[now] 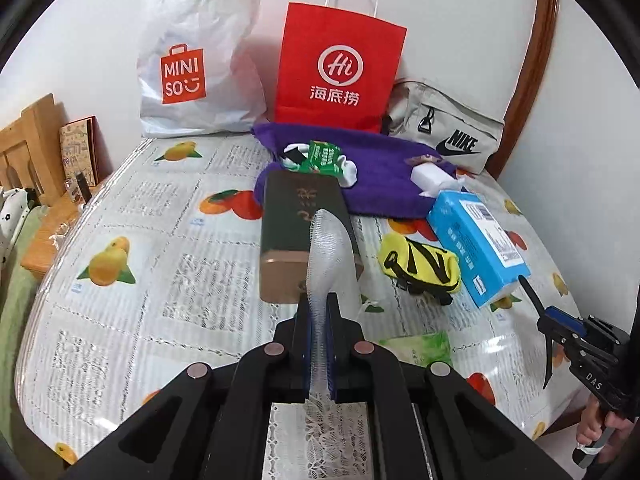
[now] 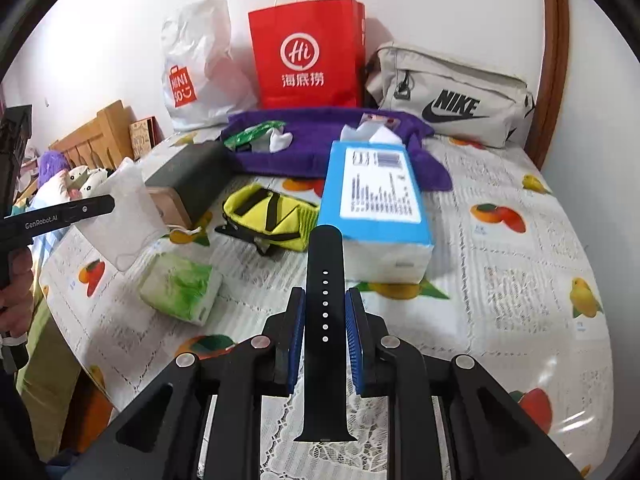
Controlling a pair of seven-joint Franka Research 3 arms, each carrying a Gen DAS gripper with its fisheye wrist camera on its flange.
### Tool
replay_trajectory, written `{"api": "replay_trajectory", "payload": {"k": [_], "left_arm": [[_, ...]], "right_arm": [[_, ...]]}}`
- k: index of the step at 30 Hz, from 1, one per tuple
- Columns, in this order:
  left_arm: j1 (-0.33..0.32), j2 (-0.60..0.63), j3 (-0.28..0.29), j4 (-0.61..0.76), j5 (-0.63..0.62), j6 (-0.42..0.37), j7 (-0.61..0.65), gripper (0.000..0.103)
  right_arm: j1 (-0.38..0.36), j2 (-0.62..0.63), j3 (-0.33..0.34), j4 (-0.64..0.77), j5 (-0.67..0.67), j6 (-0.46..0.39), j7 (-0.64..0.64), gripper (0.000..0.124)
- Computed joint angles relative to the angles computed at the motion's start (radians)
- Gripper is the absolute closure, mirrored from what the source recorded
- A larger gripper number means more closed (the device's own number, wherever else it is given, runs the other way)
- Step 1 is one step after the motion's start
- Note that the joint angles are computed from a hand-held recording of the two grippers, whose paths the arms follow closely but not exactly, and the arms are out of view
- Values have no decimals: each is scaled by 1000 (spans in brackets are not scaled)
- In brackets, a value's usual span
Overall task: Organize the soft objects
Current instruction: 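Carry the mesh bag in the left tool and strap in the right tool toward the purple towel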
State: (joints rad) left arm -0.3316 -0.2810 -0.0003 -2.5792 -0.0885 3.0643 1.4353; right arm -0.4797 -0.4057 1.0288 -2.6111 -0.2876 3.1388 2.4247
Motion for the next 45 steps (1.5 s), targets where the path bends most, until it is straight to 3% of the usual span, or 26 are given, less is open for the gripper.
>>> {"api": "replay_trajectory", "payload": {"k": [8, 20, 27, 35, 40, 45], "left_arm": [[9, -15, 2, 30, 2, -20, -13, 97], [42, 37, -24, 133, -17, -63, 0, 97], [64, 91, -46, 212, -52, -86, 30, 97], [115, 168, -90, 316, -56, -111, 40, 97], [144, 227, -118, 386, -68, -125, 55, 97], [173, 280, -147, 452, -108, -137, 92, 97]], "right_arm": [[39, -10, -72, 24, -16, -23, -20, 104], [6, 80, -115, 123, -127, -38, 18, 104], [-51, 164, -99, 220, -257, -57, 75, 104], [-138, 308, -46, 365, -499, -110, 208, 104], [-102, 427, -77, 467, -646, -172, 274, 104], [-28, 516, -143, 548, -678, -213, 253, 104]]}}
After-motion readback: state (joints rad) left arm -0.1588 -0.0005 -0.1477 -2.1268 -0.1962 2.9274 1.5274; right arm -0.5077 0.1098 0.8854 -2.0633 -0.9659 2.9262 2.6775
